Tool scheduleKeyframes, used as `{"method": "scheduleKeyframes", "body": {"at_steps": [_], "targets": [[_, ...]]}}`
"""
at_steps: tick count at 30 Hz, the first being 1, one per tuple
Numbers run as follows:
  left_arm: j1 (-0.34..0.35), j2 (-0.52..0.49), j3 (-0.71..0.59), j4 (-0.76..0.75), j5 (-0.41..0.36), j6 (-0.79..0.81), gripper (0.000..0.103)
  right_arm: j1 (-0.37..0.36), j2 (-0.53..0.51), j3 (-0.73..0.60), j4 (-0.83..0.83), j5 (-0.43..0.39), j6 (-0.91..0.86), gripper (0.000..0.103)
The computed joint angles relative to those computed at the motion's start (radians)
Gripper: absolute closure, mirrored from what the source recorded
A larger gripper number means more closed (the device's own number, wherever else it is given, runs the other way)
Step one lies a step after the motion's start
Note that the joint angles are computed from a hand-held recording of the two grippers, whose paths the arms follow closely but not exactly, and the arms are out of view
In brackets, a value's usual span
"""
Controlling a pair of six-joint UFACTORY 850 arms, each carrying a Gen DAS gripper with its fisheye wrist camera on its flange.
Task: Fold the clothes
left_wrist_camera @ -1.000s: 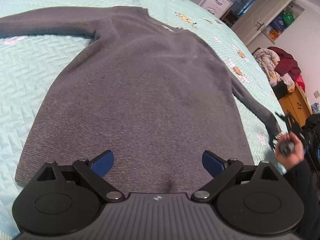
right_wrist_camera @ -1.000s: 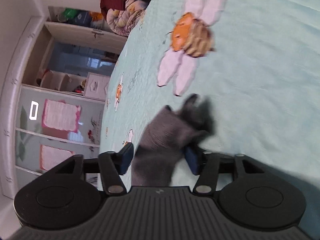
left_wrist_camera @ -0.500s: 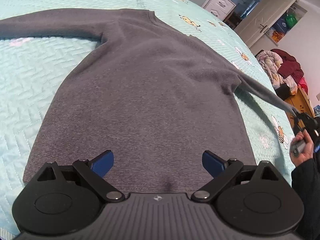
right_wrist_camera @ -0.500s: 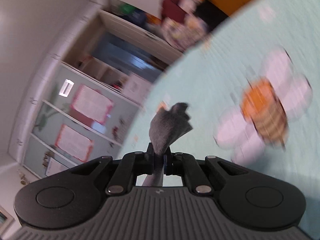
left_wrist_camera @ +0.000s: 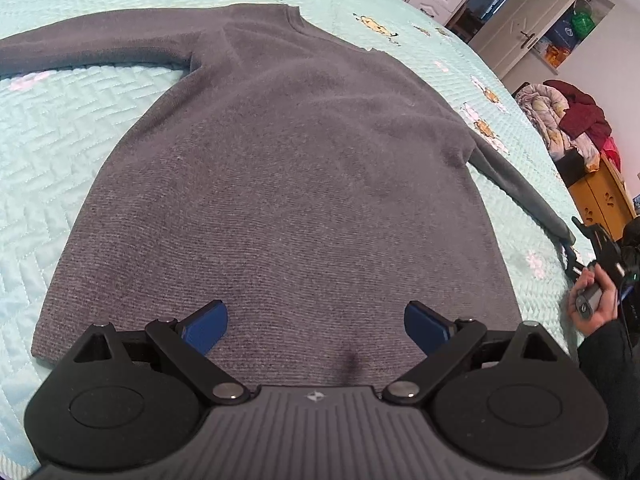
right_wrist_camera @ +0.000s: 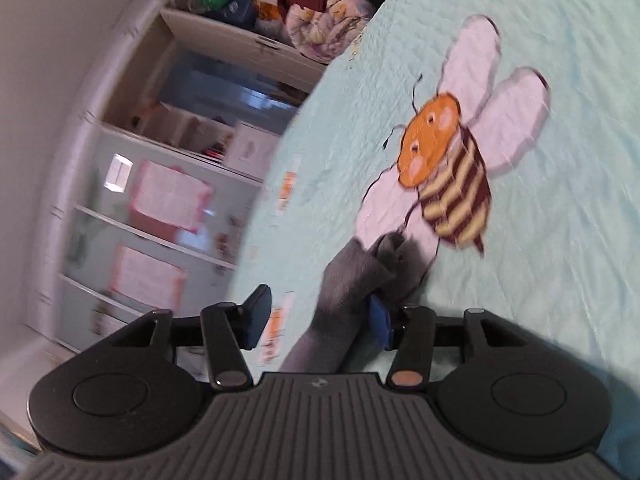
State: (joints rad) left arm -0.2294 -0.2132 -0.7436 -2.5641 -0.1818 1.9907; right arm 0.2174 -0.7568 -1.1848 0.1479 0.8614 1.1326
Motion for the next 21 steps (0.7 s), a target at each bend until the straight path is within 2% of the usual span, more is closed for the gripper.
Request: {"method": "scheduleKeyframes", "body": {"at_steps": [2,4,5,6,7,8,10,11,13,16,17,19,20,21], "targets": [[-0.003,-0.001,-0.001,-0.011,0.009,0.021,0.005,-0.006,0.009,-0.029,0.066,-0.048,-0.105,0.063],[-0.003,-0.006,-0.003,-0.029,0.016,0.039,0.005,-0.015,0.030,-0.019,0.100,0.029,-0.145,0.062],[-0.003,-0.009,-0.003,-0.031,0.012,0.034,0.005,-0.029,0.034,-0.015,0.070,0.066,-0.123,0.053],[-0.002,-0.011,-0.004,-0.036,0.009,0.034,0.005,-0.043,0.038,-0.010,0.017,0.062,-0.105,0.035],[-0.003,-0.012,-0.004,-0.051,0.008,0.047,0.005,-0.056,0.043,-0.008,-0.030,0.048,-0.089,0.030],[-0.005,-0.013,-0.004,-0.067,0.007,0.063,0.005,-0.066,0.048,-0.006,-0.063,0.029,-0.081,0.030],[-0.008,-0.012,-0.004,-0.069,0.009,0.072,0.005,-0.068,0.058,0.006,-0.043,-0.074,-0.117,0.030],[-0.009,-0.011,-0.004,-0.058,0.011,0.068,0.005,-0.074,0.055,0.021,-0.059,-0.077,-0.091,0.029],[-0.009,-0.010,-0.005,-0.042,0.019,0.058,0.005,-0.090,0.036,0.062,-0.147,0.007,0.019,0.029],[-0.010,-0.011,-0.008,-0.055,0.027,0.061,0.005,-0.104,0.004,0.062,-0.233,0.079,0.045,0.030],[-0.012,-0.012,-0.010,-0.069,0.030,0.071,0.005,-0.109,-0.004,0.042,-0.270,0.066,0.052,0.030],[-0.019,-0.015,-0.015,-0.097,0.039,0.097,0.005,-0.121,-0.023,-0.022,-0.378,-0.018,0.072,0.031],[-0.025,-0.016,-0.019,-0.107,0.047,0.112,0.005,-0.123,-0.034,-0.063,-0.438,-0.082,0.077,0.046],[-0.029,-0.016,-0.022,-0.103,0.056,0.118,0.005,-0.126,-0.048,-0.110,-0.518,-0.157,0.107,0.089]]}}
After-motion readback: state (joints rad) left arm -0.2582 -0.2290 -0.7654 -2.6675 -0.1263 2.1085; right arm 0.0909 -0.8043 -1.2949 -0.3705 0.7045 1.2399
